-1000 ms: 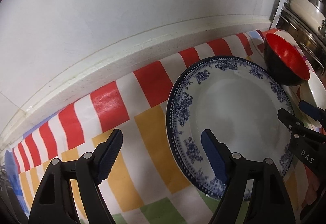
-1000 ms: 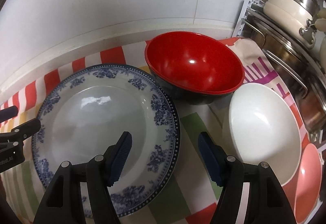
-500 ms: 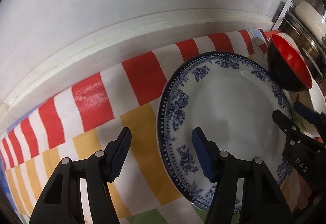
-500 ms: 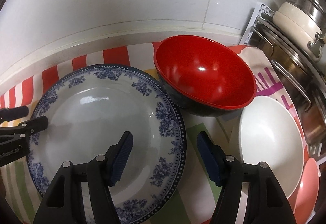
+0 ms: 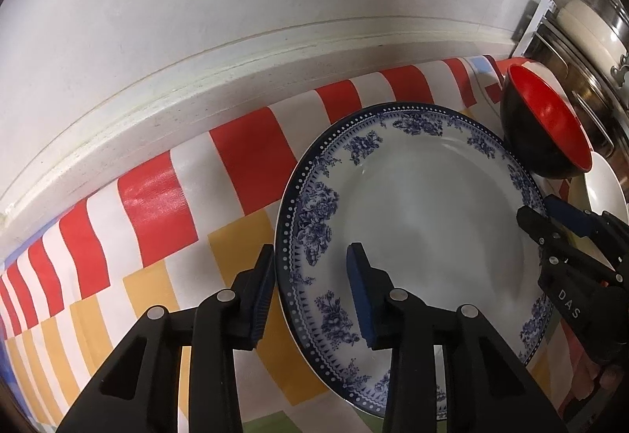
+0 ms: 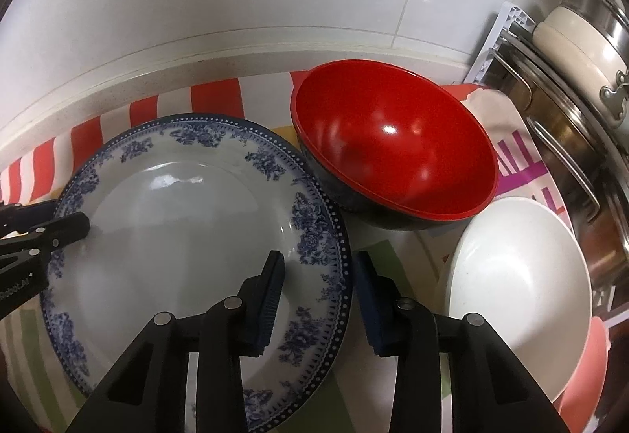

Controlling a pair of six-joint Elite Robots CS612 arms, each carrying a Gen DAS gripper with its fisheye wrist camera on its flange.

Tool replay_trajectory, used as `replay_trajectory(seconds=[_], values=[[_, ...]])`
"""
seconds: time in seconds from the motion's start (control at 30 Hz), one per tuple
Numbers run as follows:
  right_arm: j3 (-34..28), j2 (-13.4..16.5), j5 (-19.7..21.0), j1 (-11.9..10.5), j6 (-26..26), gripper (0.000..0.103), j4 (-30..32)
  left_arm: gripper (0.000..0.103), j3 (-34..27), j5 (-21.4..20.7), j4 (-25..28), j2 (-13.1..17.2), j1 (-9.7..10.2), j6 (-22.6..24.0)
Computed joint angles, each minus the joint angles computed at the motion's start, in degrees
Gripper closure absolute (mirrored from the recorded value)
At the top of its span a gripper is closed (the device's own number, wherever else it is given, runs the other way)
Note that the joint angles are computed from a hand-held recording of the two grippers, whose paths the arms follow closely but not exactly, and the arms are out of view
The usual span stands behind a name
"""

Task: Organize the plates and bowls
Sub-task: 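Move both grippers to the smaller blue-and-white plate rim and close them, then lift the blue-and-white plate with both grippers and carry it over the green plate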

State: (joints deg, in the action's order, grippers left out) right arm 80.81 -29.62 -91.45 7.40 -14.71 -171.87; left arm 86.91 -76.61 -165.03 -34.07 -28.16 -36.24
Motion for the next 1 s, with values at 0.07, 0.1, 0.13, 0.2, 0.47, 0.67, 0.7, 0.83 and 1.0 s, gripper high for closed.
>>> replay_trajectory(seconds=[0.07,0.1,0.13,0.2,0.47,0.67,0.7,0.83,1.0], values=[[-0.1,-0.1,0.5,-0.1,0.5,0.068,0.6,0.067,0.4,0.6,0.2,-0.3,-0.16,-0.2],[0.0,-0.2,0.9,-0.2,0.9,0.068,0.9,0.067,0.4,0.8,0.2,-0.3,-0.19,-0.2],[0.0,-0.3,1.1,-0.2,1.0,0.068,1.0,0.067,0.7,1.1,0.4,-0.5,-0.22,-0.3],[0.4,-0.6,1.4,-0.1,1.0,0.069,1.3,0.067,-0.9,1.9,1.8,0.1,-0.57,-0.9],[0.9,-1.4,3.1,0.1,1.5,0.069,2.3,0.067,0.6,2.3,2.8,-1.1,-0.71,-3.5],[2.6,-2.8,4.2,0.3,1.4,0.069,1.7,0.067,2.8,3.3,2.4,-2.7,-1.31,-5.7],[2.9,-3.1,4.4,0.4,1.4,0.069,1.6,0.067,3.3,3.5,2.4,-3.1,-1.45,-6.2],[5.3,-4.6,5.3,0.6,0.8,0.069,0.2,0.067,5.3,4.3,1.9,-4.4,-2.02,-8.1],[8.4,-6.6,7.0,0.9,-0.3,0.069,-1.4,0.067,9.3,6.5,0.9,-6.9,-3.14,-10.6]])
